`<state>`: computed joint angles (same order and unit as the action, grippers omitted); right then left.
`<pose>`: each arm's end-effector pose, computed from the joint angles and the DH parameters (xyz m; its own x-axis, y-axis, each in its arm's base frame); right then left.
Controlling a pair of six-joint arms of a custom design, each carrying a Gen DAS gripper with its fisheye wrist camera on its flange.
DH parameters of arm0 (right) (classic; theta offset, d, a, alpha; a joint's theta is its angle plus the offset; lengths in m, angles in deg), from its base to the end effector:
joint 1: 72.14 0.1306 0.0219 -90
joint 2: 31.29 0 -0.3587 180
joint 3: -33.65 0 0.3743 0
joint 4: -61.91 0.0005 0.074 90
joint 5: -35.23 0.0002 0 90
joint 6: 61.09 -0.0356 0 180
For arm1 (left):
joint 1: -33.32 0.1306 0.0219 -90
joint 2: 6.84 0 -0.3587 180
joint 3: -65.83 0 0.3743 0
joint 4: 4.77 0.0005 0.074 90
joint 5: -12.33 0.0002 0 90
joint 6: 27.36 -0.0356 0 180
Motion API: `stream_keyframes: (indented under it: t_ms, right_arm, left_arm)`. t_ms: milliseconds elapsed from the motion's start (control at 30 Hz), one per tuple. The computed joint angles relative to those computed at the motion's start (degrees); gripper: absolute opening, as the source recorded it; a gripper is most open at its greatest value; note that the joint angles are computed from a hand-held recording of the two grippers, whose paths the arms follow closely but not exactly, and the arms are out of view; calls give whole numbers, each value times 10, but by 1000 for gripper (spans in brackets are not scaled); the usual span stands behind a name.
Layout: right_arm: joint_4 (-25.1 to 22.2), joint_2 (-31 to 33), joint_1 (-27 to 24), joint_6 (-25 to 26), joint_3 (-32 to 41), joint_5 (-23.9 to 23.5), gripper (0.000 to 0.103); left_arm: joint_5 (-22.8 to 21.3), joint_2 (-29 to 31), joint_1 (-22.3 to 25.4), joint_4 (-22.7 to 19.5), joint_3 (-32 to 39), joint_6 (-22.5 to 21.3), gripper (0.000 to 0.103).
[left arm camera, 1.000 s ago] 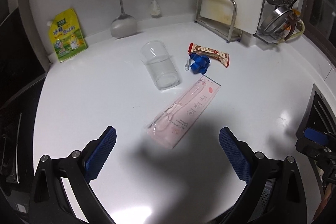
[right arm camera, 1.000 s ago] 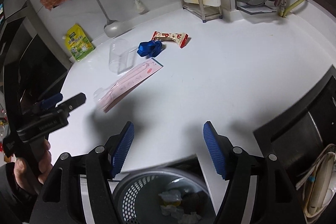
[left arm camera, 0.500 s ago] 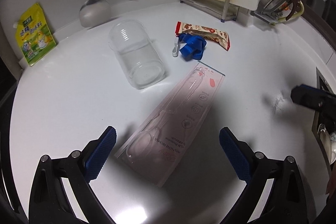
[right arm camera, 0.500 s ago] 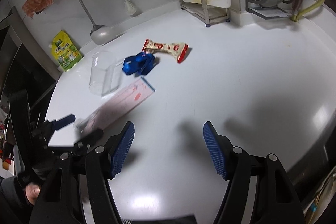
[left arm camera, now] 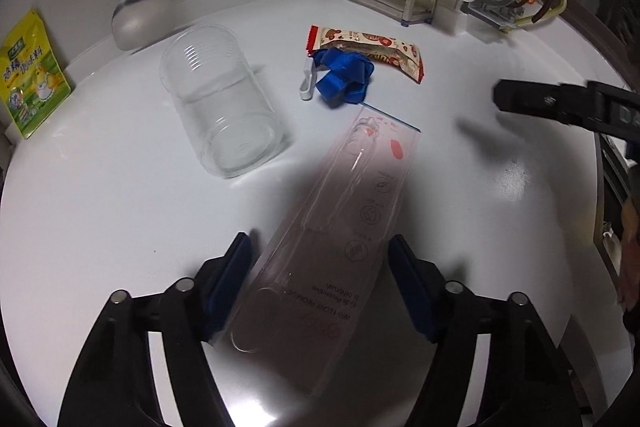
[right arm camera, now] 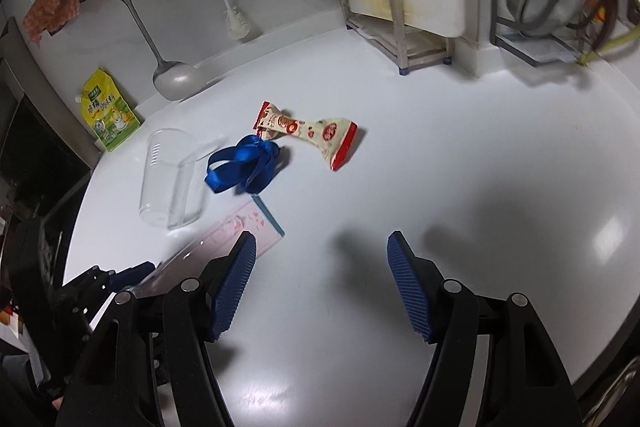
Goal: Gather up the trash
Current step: 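Grasp the pink package with the left tool while the right tool grasps the snack wrapper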
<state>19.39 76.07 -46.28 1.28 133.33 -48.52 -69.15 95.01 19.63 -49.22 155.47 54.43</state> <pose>0.5146 0.2446 0.3388 -0.7845 0.1320 -0.6059 -0.0080 0.9748 0.2228 0.5051 -0.1290 0.3111 -0.7586 0.3302 -0.5616 0.4259 0.9037 -0.0440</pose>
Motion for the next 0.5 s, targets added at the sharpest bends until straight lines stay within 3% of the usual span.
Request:
stream_keyframes:
  t_ms: [133,500]
  right_arm:
    - [-15,31,-7,35,43,4,65]
    - [-110,170,-12,180,237,39,65]
  left_arm:
    - [13,2,5,-2,5,12,56]
    - [15,-28,20,21,-15,42,56]
